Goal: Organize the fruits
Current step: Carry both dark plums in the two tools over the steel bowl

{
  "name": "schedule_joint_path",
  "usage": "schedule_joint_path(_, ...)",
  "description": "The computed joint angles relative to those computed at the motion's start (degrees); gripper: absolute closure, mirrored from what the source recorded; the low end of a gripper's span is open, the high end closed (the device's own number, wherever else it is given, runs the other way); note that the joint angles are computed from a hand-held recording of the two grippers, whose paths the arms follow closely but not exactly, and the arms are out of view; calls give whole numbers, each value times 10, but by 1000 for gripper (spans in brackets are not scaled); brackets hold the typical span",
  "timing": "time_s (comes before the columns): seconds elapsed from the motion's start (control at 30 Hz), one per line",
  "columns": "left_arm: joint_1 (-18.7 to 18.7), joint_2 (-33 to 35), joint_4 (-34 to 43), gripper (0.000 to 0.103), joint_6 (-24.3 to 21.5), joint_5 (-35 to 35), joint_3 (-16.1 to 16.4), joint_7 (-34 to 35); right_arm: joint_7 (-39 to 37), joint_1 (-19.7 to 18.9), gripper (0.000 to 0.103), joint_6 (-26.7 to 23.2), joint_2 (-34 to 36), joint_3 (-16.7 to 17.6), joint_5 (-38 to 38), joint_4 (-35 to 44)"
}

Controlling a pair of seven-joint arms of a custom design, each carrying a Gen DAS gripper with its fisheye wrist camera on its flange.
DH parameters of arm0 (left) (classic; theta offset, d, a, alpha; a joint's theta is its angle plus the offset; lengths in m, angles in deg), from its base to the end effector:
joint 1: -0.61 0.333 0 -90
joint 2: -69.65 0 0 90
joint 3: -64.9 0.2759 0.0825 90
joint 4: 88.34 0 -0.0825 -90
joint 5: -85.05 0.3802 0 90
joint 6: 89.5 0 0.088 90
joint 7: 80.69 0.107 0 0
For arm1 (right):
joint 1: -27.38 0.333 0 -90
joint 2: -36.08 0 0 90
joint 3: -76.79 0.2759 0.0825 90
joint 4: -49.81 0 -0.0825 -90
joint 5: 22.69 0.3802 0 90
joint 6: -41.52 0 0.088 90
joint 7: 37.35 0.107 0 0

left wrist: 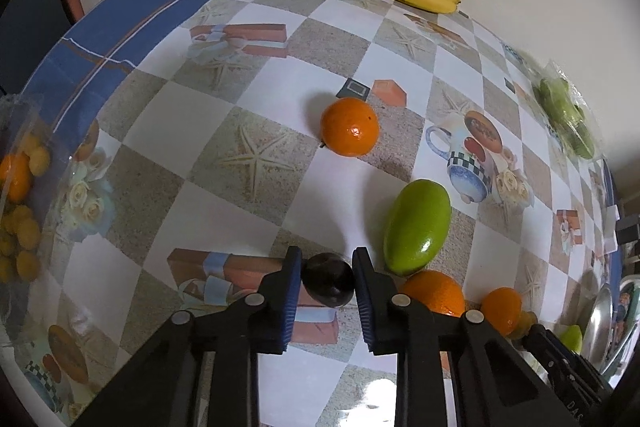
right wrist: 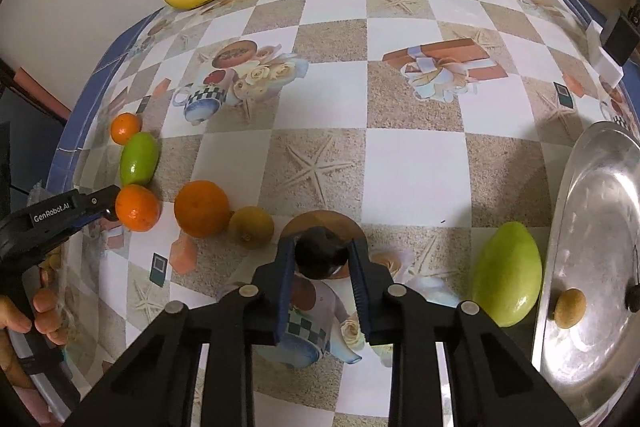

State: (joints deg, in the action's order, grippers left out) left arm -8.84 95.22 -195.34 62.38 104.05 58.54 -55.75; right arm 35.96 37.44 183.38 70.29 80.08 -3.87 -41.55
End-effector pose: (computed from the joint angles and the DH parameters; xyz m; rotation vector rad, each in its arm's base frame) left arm 0.6213 -0.1806 0.2789 -2.5890 1.3450 -0.4823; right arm 0.6777 0.1543 0.2831 -2.1996 1.6579 -0.0271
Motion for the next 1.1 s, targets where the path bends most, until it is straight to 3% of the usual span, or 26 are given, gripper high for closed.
schedule_joint_path(0.37,-25,-26,9,76,-23,55,15,-47,-6,-5,76,4,-27,-2,10,-7)
schedule_joint_path(0.63,-45,35,158,76,-161,72,5,1,19,-9,76,-93,38,-8,-12,138)
schedule_joint_path(0.8,-60,34,190,76,-127,87,3,7,16,-17,76,-56,-6,-8,-6,102)
schedule_joint_path(0.93,-77,49,223,76,-134,93,-1,18,11,-28,76,-34,-37,-13,7,65)
schedule_joint_path(1.1,-101,112,322,76,-178,77,-10,67,38,-33,76,-11,-52,-39,-19,38)
